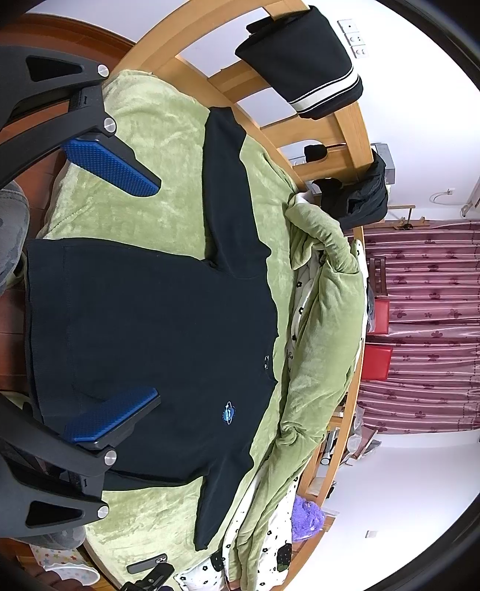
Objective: Fold small clothes
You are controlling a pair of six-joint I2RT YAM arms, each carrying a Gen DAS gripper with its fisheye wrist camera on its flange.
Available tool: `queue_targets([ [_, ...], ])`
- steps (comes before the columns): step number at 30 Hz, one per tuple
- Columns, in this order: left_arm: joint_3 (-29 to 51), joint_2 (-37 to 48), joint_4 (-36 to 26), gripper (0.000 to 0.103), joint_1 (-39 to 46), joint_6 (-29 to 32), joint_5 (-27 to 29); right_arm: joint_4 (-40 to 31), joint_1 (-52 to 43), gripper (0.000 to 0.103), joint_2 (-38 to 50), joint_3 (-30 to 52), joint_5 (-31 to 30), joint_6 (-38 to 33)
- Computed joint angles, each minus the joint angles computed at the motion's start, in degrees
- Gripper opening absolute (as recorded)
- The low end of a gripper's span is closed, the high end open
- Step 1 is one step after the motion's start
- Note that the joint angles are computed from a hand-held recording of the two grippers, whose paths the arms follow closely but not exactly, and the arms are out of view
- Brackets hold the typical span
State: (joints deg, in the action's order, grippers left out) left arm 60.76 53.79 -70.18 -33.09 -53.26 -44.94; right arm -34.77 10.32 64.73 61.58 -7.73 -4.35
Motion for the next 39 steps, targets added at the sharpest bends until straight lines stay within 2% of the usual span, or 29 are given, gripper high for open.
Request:
queue_targets([
  [5, -0.48, 0.12, 1.29, 0.103, 1.21, 1.22, 0.47, 0.33, -0.34, 0.103, 1.15, 0.08, -1.7, -0.24],
  [9, -1.92, 0.5, 6.05, 0.103, 5.76, 5.82, 2.72, 1.6, 0.46, 0.102, 1.66, -0.43, -1.01, -0.21],
  [16, -7.44, -0.9, 16.36, 0.103, 16.18, 14.04, 11.03, 5.02, 3.49, 0.103, 4.39, -0.83, 2.38, 0.28],
  [23, -12.24, 0.08, 24.6, 0.102, 28.02, 20.63, 18.45, 9.54, 6.82, 0.102, 11.01, 0.63, 4.15, 1.21],
  [31, -14.25, 8.08, 34.87, 0.101, 42.82, 29.86, 25.18, 13.89, 9.83, 0.102, 23.39, 7.12, 3.36, 2.3],
  [37, -14.34, 17.39, 45.04, 0.096, 55.73, 35.14, 35.07, 15.64, 12.14, 0.102, 34.08, 15.06, 2.85, 2.27],
  [39, -13.46, 21.6, 47.85, 0.095, 59.14, 35.96, 38.55, 15.69, 13.11, 0.096, 37.81, 18.41, 3.07, 2.4],
])
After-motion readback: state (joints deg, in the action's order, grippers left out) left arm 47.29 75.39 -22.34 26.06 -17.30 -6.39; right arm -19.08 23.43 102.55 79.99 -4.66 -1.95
